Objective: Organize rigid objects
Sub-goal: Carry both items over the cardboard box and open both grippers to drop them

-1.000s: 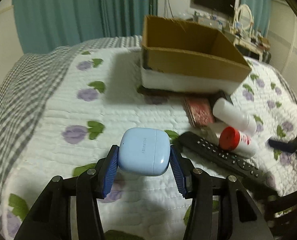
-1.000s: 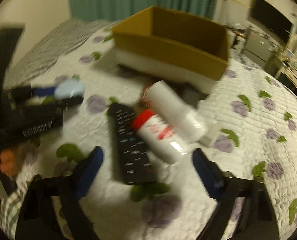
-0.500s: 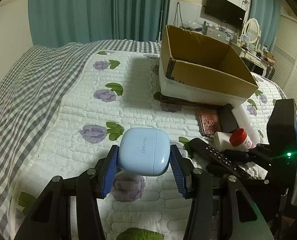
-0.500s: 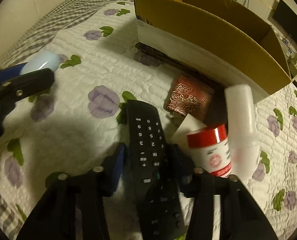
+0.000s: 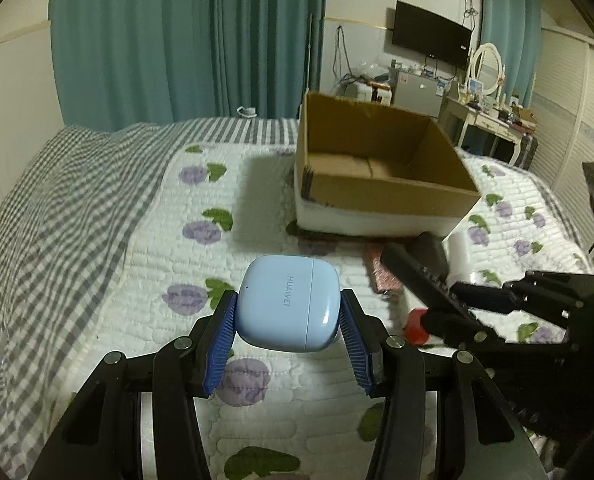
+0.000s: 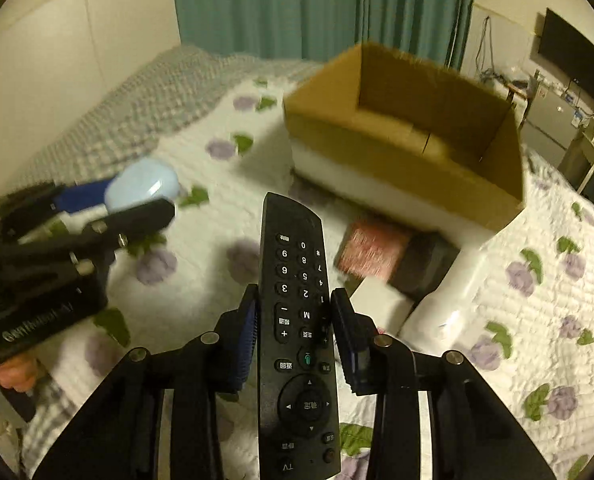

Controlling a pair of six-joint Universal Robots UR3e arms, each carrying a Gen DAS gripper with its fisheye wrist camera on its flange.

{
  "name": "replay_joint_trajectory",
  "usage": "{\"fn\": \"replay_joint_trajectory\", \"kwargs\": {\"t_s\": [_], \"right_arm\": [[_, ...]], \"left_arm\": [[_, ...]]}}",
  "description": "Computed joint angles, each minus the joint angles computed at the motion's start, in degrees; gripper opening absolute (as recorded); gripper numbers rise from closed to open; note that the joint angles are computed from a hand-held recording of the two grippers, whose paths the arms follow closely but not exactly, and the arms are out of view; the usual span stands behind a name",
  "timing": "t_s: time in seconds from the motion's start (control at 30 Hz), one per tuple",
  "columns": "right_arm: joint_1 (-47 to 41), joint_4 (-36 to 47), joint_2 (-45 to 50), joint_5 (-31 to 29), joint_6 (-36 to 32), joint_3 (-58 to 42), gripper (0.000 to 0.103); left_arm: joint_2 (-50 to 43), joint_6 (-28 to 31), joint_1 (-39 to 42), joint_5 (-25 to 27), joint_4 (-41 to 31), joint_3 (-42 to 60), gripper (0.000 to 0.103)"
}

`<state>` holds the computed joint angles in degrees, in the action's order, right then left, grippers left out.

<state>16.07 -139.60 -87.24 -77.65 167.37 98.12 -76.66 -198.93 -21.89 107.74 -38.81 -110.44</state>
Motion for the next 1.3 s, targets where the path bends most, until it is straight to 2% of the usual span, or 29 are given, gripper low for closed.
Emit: {"fn": "replay_joint_trajectory", "kwargs": {"t_s": [0.1, 0.23, 0.5, 0.73, 1.03, 1.1, 1.3], "right_arm": [[-2.9, 2.2, -1.5, 2.4, -0.6, -3.1, 0.035], [-7.0, 4.0, -0.4, 4.2, -1.8, -10.2, 0.035], [-12.4, 6.8, 14.1, 8.6, -2.1, -31.7, 0.035], [-13.7, 8.5, 26.8, 9.3, -1.3, -44.4, 0.035], [-15.0, 10.2, 35.0, 11.7, -1.3, -50.8, 0.035], [-15.1, 10.7, 37.0, 12.0, -1.1, -53.8, 0.035], [-14.0, 13.6, 43.4, 11.0, -0.7, -62.9, 0.035]], "left_arm": [[-2.2, 0.7, -1.0, 1.1, -2.0, 6.2, 0.051], [-8.3, 3.2, 0.0, -1.4, -2.4, 17.2, 0.051], [-31.7, 7.8, 3.7, -3.5, -5.4, 46.1, 0.051], [-48.9, 8.8, 6.0, -7.2, -8.6, 60.8, 0.051], [-55.1, 10.6, 5.7, -7.7, -7.4, 65.9, 0.054], [-54.7, 10.2, 5.7, -7.0, -7.0, 65.8, 0.066], [-52.0, 11.3, 5.6, -4.0, -5.2, 63.8, 0.067]]}}
